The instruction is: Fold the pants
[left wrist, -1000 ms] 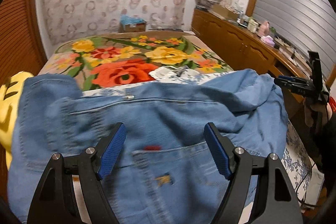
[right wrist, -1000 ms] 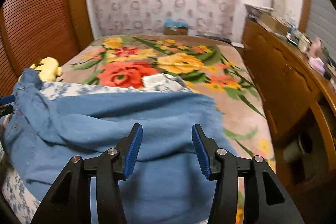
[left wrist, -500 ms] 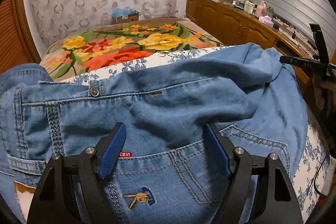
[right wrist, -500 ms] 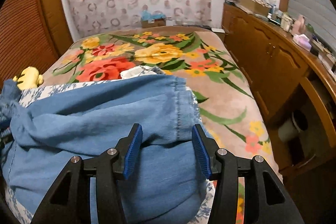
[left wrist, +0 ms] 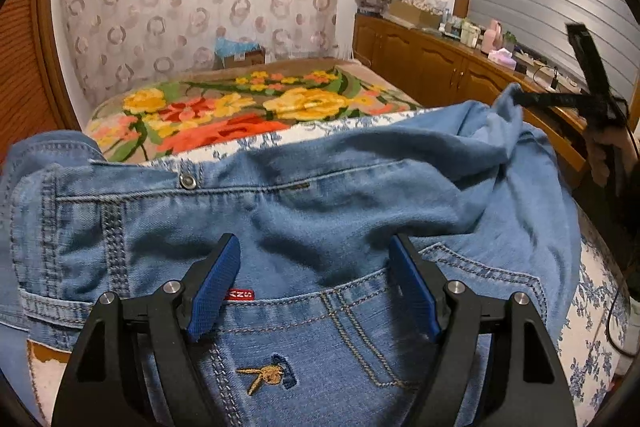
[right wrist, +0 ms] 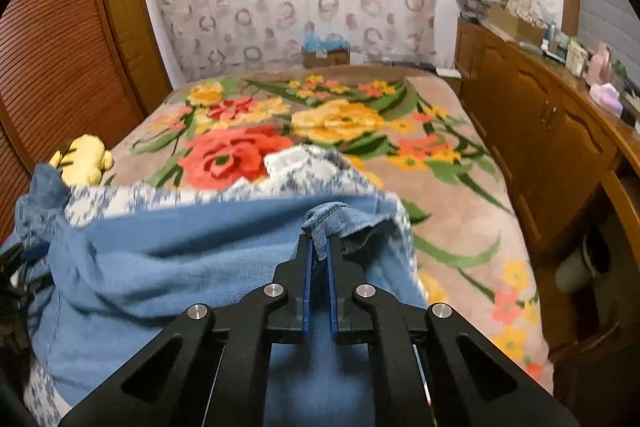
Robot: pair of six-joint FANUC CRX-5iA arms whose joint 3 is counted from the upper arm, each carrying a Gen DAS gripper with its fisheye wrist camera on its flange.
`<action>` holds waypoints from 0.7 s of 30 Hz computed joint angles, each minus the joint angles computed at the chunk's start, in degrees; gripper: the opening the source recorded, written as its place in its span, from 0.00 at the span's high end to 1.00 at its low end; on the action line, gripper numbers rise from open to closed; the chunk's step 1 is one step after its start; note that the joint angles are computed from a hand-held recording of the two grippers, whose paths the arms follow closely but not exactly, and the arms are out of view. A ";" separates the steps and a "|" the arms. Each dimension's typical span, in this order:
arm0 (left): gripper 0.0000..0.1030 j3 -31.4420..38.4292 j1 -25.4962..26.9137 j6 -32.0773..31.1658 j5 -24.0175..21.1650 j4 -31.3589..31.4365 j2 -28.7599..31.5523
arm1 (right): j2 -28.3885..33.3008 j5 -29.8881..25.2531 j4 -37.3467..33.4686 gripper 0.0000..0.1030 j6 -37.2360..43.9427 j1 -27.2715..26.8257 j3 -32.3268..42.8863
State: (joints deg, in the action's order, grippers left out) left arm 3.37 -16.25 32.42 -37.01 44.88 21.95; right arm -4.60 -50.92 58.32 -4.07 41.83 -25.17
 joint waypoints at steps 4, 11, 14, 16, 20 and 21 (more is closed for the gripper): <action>0.25 -1.93 0.05 -3.92 1.02 4.80 -0.73 | 0.91 0.21 1.92 0.95 -1.03 -2.82 1.32; 0.25 -3.83 0.64 -6.64 2.01 11.54 -1.53 | 7.10 -1.03 -1.48 0.96 4.91 -7.29 7.68; 0.25 -3.17 0.71 -4.92 1.86 10.06 -1.30 | 9.56 -0.96 -5.28 0.96 6.81 -8.24 10.07; 0.25 -2.79 0.73 -3.69 1.73 8.58 -1.39 | 10.27 -1.06 -6.12 0.95 7.60 -8.17 10.62; 0.25 -1.48 0.96 -1.61 0.88 5.96 -1.28 | 8.11 -0.52 -6.37 0.75 6.51 -7.16 8.82; 0.25 -1.16 1.01 -0.87 0.50 5.10 -1.33 | 6.73 -0.58 -5.90 0.72 5.59 -6.53 7.19</action>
State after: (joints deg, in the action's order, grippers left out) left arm 2.21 -15.24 31.55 -36.51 49.98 20.62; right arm 2.13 -51.50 52.42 1.52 35.31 -17.99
